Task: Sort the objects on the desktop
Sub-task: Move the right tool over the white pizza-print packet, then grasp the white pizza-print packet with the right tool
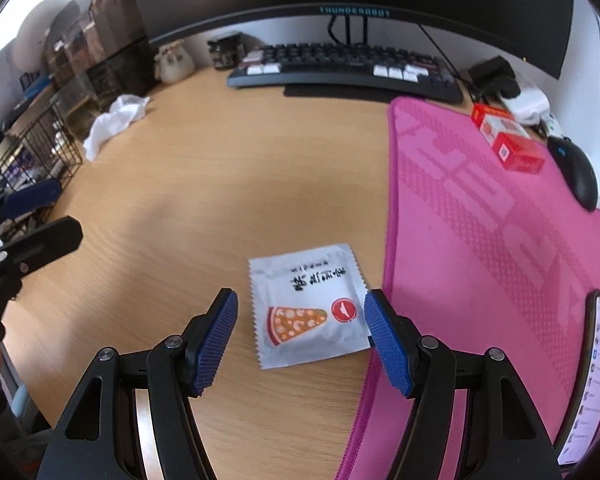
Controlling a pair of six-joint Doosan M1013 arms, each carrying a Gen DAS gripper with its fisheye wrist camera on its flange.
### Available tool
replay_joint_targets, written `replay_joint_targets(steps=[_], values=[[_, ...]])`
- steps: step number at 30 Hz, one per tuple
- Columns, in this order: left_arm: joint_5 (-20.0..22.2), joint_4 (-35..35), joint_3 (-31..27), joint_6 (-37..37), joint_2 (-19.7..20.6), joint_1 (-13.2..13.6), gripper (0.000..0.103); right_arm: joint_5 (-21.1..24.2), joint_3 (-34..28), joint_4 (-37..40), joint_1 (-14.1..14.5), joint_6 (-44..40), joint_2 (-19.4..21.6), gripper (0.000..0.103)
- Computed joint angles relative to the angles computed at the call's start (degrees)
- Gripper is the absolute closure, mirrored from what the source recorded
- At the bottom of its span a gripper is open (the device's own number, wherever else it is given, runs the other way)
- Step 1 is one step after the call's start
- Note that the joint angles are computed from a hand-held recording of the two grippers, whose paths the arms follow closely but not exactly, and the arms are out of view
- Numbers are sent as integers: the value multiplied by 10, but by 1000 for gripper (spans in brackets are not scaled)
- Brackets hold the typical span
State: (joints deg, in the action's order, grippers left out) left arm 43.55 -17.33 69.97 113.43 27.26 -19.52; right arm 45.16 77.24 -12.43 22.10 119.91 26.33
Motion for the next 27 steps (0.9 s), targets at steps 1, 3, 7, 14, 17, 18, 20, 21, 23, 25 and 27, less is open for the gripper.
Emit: replay_joint_targets(steps=[1,3,7,14,17,18,20,21,23,25,27], values=[[1,-2,0,2,0,0,24,1,0,-3,1,0,1,37],[1,-2,1,4,0,-1,24,5,-4,-10,3,1,3,37],[3,2,0,2,1,-1,24,13,-7,-25,7,5,6,37],[1,10,2,-6,-1,0,24,27,-14,-54,12,16,11,50],[3,12,0,-8,0,0,24,29,-16,-55,13,16,12,52],[3,12,0,-8,0,0,24,29,-16,-55,13,16,12,54],[3,14,0,-9,1,1,24,31,-17,-59,13,18,13,58],[3,14,0,-10,1,1,24,31,-17,-60,13,20,13,63],[3,15,0,-10,0,1,24,34,-18,-65,14,24,12,77],[2,16,0,-11,1,1,24,38,-19,-73,16,26,13,97],[2,16,1,-12,0,1,24,41,-20,-79,17,29,14,97]])
